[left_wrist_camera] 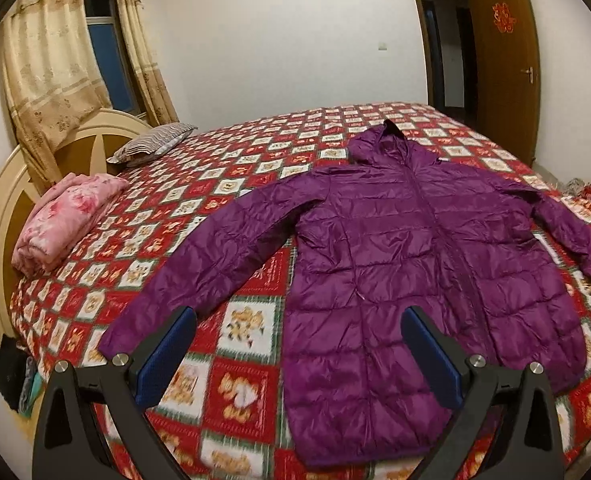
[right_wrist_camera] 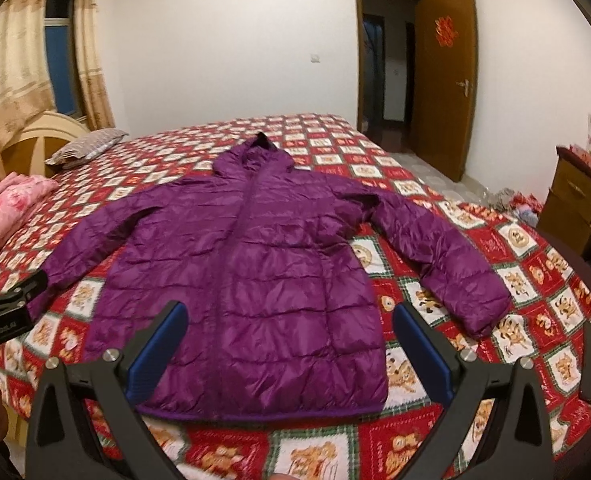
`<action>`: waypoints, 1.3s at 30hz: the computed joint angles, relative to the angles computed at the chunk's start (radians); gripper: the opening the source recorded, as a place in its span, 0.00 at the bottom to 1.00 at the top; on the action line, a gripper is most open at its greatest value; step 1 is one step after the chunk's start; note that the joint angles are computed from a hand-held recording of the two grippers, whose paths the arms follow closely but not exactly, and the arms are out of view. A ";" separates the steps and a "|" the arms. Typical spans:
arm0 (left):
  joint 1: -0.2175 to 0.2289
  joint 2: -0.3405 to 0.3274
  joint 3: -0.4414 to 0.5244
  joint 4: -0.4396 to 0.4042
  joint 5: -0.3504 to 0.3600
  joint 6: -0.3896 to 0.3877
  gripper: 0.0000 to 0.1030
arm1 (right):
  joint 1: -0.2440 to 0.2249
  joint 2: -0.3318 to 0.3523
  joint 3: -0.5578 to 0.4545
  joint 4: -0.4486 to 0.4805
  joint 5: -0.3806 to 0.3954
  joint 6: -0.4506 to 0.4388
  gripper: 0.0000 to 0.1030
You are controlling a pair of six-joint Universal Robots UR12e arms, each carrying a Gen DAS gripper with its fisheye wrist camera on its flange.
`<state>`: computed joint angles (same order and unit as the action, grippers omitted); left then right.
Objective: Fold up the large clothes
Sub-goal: 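Grasp the jacket sleeve cuff with the right gripper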
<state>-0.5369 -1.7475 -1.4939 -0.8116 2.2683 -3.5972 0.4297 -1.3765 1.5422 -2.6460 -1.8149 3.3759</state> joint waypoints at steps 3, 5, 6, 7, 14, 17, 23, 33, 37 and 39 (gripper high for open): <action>0.022 -0.035 0.028 -0.009 -0.027 0.035 0.99 | -0.028 0.023 -0.020 0.042 0.010 0.022 1.00; 0.036 -0.059 0.050 -0.017 -0.043 0.051 0.99 | -0.057 0.034 -0.025 0.078 0.007 0.061 1.00; 0.042 -0.074 0.065 -0.026 -0.045 0.060 0.99 | -0.067 0.036 -0.025 0.093 -0.002 0.078 1.00; 0.047 -0.084 0.073 -0.027 -0.050 0.068 0.99 | -0.081 0.038 -0.025 0.109 -0.011 0.099 1.00; 0.082 -0.146 0.141 -0.042 -0.071 0.132 0.99 | -0.171 0.032 -0.014 0.184 -0.097 0.248 1.00; 0.095 -0.166 0.165 -0.038 -0.063 0.157 0.99 | -0.205 0.027 -0.011 0.224 -0.129 0.310 1.00; 0.126 -0.197 0.200 -0.067 -0.050 0.176 0.99 | -0.262 0.032 -0.019 0.316 -0.082 0.381 0.88; 0.183 -0.211 0.202 -0.115 -0.006 0.159 0.99 | -0.276 0.040 -0.031 0.324 0.030 0.302 0.16; 0.217 -0.204 0.190 -0.129 0.027 0.141 0.99 | -0.280 0.068 -0.082 0.330 -0.108 0.246 0.13; 0.236 -0.197 0.181 -0.150 0.045 0.119 0.99 | -0.285 0.077 -0.104 0.322 -0.172 0.242 0.12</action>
<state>-0.3006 -1.9447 -1.3126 -0.9611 2.3137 -3.4784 0.1449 -1.2993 1.4380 -2.3244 -1.9865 3.6181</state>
